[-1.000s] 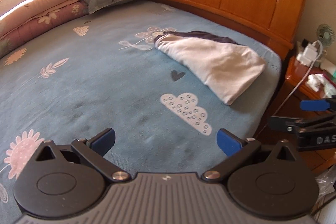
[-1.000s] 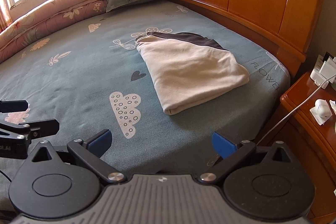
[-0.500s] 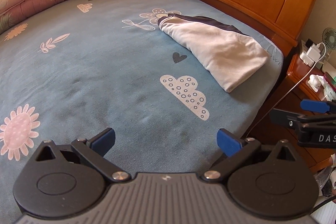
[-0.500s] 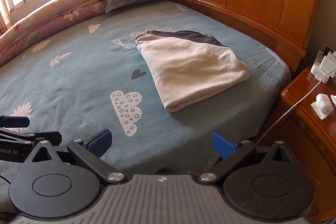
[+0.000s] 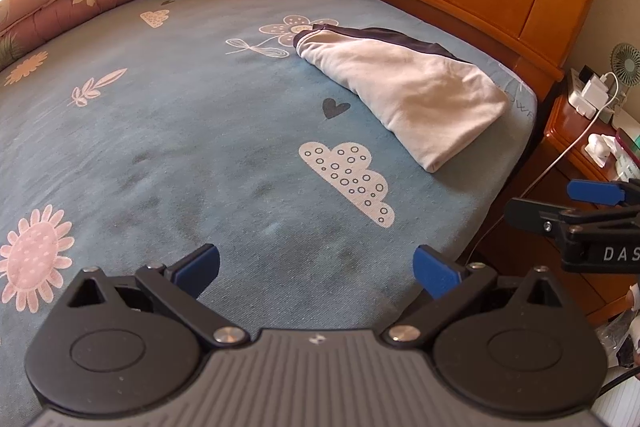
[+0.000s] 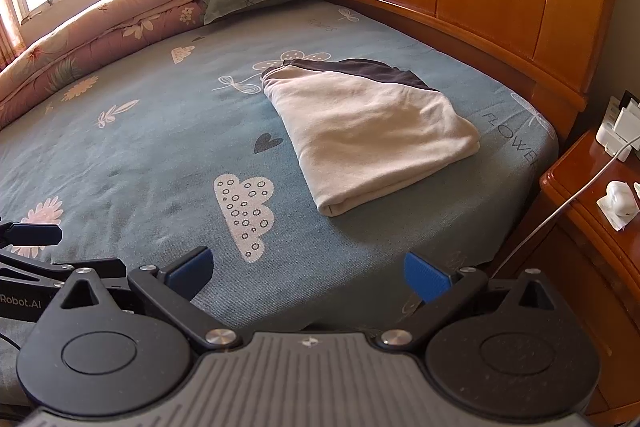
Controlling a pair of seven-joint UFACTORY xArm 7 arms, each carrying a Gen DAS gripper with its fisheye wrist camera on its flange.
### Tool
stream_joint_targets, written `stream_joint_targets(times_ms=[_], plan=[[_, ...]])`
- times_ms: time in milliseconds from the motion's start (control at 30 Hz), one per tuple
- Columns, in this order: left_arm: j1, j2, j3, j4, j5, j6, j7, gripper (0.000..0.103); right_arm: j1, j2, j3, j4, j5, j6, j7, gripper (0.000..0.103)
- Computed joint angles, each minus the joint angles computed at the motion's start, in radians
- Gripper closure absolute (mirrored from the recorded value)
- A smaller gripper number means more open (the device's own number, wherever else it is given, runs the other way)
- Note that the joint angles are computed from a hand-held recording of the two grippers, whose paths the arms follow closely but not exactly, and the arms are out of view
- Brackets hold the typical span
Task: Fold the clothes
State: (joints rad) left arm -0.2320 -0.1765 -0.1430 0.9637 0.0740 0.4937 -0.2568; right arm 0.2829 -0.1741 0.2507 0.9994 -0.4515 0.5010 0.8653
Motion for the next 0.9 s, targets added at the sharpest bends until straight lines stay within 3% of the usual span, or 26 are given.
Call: stream_joint_targets(times_ms=[900], plan=[[0.010, 0.029, -0.006, 0.005, 0.070, -0.011, -0.067, 0.001, 0.006, 0.024, -0.010, 0.013, 0.010, -0.008, -0.008, 0.000]])
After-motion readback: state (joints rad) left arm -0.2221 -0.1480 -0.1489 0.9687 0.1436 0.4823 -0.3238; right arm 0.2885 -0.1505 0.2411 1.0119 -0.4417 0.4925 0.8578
